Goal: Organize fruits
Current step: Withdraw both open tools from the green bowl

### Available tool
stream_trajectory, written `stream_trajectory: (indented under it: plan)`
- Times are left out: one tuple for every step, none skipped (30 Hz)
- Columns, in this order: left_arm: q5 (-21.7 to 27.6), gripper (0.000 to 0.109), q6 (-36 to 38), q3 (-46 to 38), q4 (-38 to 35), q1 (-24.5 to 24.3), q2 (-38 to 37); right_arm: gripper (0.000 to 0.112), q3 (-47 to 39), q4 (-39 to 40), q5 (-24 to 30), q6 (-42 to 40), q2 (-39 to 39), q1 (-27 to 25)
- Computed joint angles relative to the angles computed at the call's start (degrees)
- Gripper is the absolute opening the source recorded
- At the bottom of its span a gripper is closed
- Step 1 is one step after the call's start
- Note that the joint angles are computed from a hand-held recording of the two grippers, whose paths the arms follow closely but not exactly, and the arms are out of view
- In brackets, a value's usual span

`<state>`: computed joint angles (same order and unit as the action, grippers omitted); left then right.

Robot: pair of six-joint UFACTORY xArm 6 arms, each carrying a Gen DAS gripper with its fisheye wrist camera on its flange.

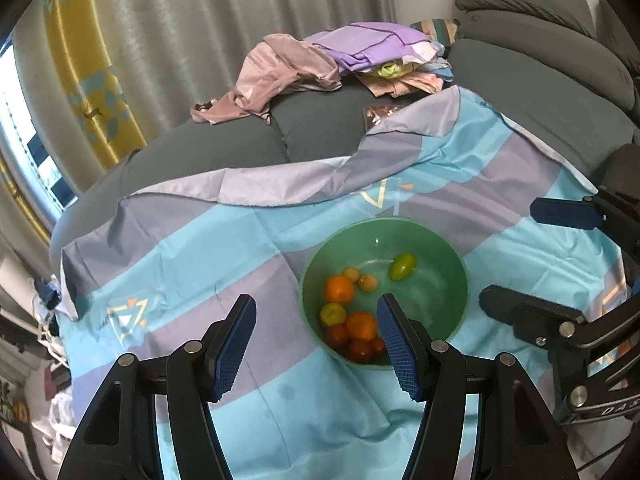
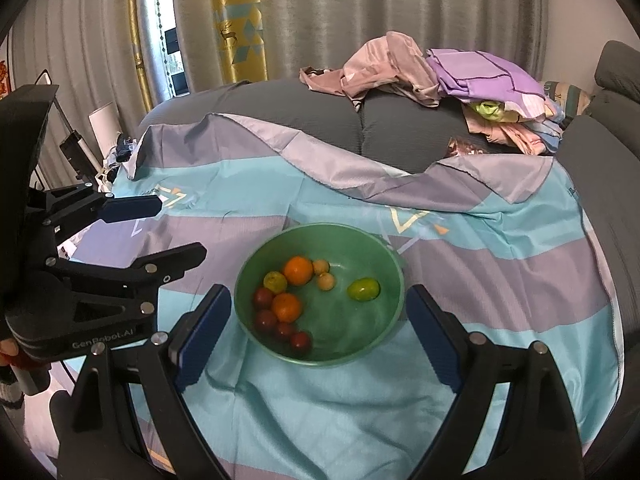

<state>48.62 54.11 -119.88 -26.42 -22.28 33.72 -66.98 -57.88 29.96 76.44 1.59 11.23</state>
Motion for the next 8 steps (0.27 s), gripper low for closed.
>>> stream_trajectory:
  plan:
    - [-0.01, 0.063, 0.01, 0.06, -0.04, -0.08, -0.04, 0.090, -0.06, -0.07, -0.11, 0.06, 0.06, 0.03]
    - [0.15, 0.063, 0.12, -0.01, -0.24, -0.05, 0.01, 0.090, -0.16, -0.01, -0.21, -0.06, 0.17, 0.04]
    - [0.12, 0.063, 0.10, -0.01, -0.33, -0.04, 0.05, 0.090, -0.29, 0.06, -0.22, -0.20, 0.28, 0.07]
    - [-0.18, 0.063, 0.02, 0.25, -0.14, -0.14, -0.11, 0.090, -0.40, 0.10, -0.25, -0.32, 0.38, 0.08]
    - [-0.24, 0.063, 0.01, 0.22, -0.20, -0.13, -0.05, 0.090, -0.51, 0.19, -0.28, -0.48, 0.47, 0.04]
    - [0.23, 0.063, -0.26, -0.29, -0.17, -0.04, 0.22, 0.090, -0.53, 0.12, -0.23, -0.36, 0.49, 0.05]
    - [0.46, 0.063, -0.48, -0.42, -0.10, -0.01, 0.28, 0.090, -0.59, 0.12, -0.18, -0.30, 0.51, 0.08]
    - [0.63, 0.063, -0.82, -0.94, 0.13, -0.08, 0.56, 0.090, -0.59, 0.12, -0.25, -0.32, 0.53, 0.05]
